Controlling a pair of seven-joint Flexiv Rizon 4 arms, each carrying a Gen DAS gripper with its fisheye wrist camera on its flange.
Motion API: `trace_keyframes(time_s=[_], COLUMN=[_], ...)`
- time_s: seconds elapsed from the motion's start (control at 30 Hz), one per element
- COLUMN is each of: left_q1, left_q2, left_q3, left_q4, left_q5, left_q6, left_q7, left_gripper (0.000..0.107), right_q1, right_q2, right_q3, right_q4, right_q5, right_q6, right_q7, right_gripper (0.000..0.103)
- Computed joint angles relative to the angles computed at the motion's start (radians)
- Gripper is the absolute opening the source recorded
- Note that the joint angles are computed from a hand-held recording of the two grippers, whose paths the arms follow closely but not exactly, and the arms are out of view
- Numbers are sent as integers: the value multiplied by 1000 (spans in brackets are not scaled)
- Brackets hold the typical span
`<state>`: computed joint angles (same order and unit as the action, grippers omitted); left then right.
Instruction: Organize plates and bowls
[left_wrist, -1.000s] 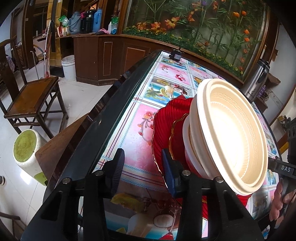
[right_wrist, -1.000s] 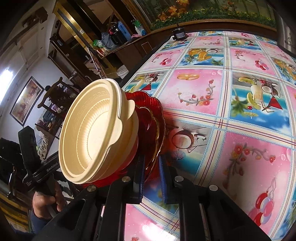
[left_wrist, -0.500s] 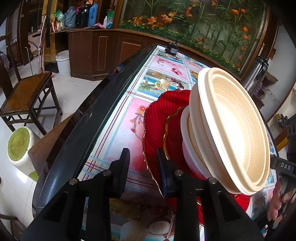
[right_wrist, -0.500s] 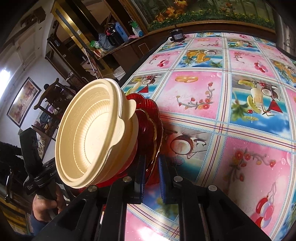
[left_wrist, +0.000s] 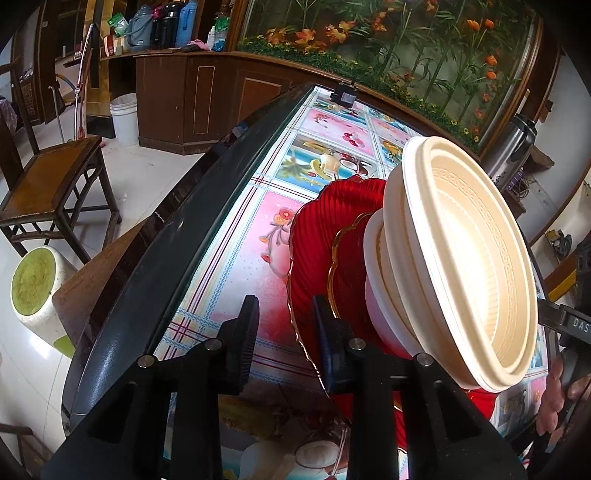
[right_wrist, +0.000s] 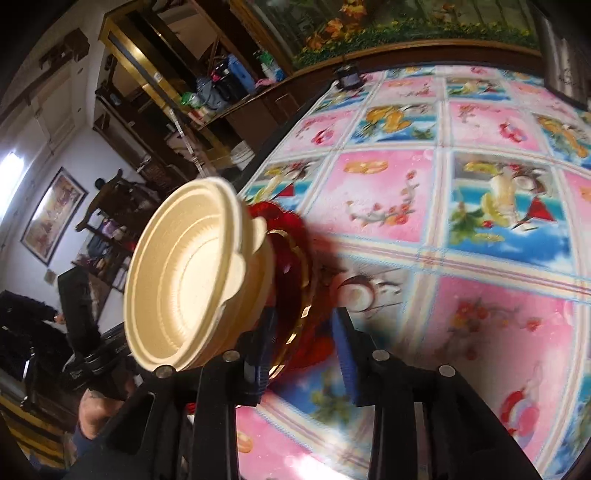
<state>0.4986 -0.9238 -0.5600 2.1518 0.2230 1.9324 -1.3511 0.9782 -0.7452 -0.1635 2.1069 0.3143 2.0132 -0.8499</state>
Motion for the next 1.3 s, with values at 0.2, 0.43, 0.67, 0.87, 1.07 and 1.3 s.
trace_keyframes(time_s=[0.2, 0.43, 0.67, 0.87, 1.07, 1.3], left_q1=[-2, -24, -32, -65, -144, -276], left_q2=[-6, -4, 3, 19, 56, 75], left_q3=[2, 13, 19, 29, 51, 68], left_q4=[-5, -8, -9, -12, -20, -67], left_q5=[9, 13, 12, 3, -20, -68], left_q6=[9, 22, 20, 15, 6, -35], left_q7=[7, 11, 2, -1, -9, -9], left_gripper=[24, 9, 8, 8, 8, 9], right_q1=[-94, -136, -120, -107, -97, -113], right_q2=[-17, -48, -48, -40, -17, 11], right_q3=[79, 118, 106, 94, 87, 93], right_q4=[-21, -59, -55, -35, 18, 100], right_q5=[-56, -97, -86, -65, 2, 113], right_q6=[5, 10, 16, 36, 102, 191], right_q7=[13, 31, 34, 26, 8, -26], right_gripper=[28, 12, 12, 12, 12, 12])
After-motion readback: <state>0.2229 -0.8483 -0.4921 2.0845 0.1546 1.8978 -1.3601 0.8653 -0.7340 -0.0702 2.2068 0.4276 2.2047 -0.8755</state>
